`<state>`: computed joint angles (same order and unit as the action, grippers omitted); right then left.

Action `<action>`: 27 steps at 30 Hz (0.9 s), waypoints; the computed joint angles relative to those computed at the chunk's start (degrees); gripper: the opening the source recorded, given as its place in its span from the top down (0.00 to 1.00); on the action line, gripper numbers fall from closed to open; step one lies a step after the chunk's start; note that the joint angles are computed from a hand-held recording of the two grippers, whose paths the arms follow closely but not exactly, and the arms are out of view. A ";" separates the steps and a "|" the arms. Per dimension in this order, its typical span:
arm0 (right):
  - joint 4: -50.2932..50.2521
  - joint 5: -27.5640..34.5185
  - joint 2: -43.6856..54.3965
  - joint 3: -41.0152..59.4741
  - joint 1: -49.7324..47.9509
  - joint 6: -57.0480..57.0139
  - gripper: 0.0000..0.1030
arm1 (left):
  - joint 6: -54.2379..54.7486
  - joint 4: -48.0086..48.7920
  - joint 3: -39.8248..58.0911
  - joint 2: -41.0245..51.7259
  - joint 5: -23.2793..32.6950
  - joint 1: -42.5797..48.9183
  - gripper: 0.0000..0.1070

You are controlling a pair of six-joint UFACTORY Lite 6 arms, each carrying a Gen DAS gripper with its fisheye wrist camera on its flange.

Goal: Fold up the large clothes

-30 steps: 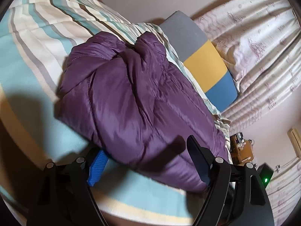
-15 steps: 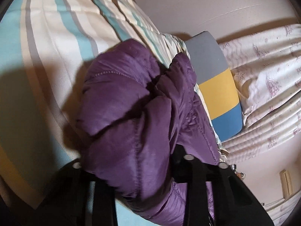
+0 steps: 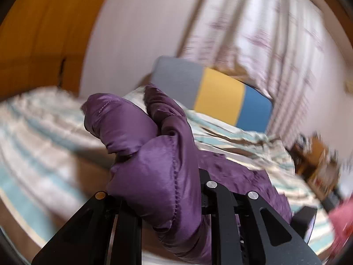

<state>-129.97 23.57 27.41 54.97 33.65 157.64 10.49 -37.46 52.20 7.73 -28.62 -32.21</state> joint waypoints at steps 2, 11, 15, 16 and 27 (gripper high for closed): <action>-1.06 -0.22 0.09 0.08 -0.30 1.07 0.74 | 7.64 -3.29 2.30 0.98 -0.99 -3.44 0.83; -1.58 4.73 -10.84 -10.28 -0.40 4.56 0.51 | 27.38 -16.15 10.81 6.43 -0.49 -9.14 0.83; 15.87 10.87 -16.54 -14.84 -0.30 -10.20 0.39 | 29.30 -18.38 12.97 7.92 0.09 -10.25 0.83; 20.11 12.92 -17.38 -15.78 -0.76 -13.27 0.38 | 29.80 -18.59 14.00 8.73 0.36 -10.52 0.83; 23.64 15.39 -26.39 -27.11 -12.42 -14.88 0.37 | 41.53 -27.86 24.17 16.59 1.68 -16.43 0.82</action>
<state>-106.33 38.97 1.02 27.86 21.23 142.76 52.01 -65.32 76.37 24.32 -26.94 -48.64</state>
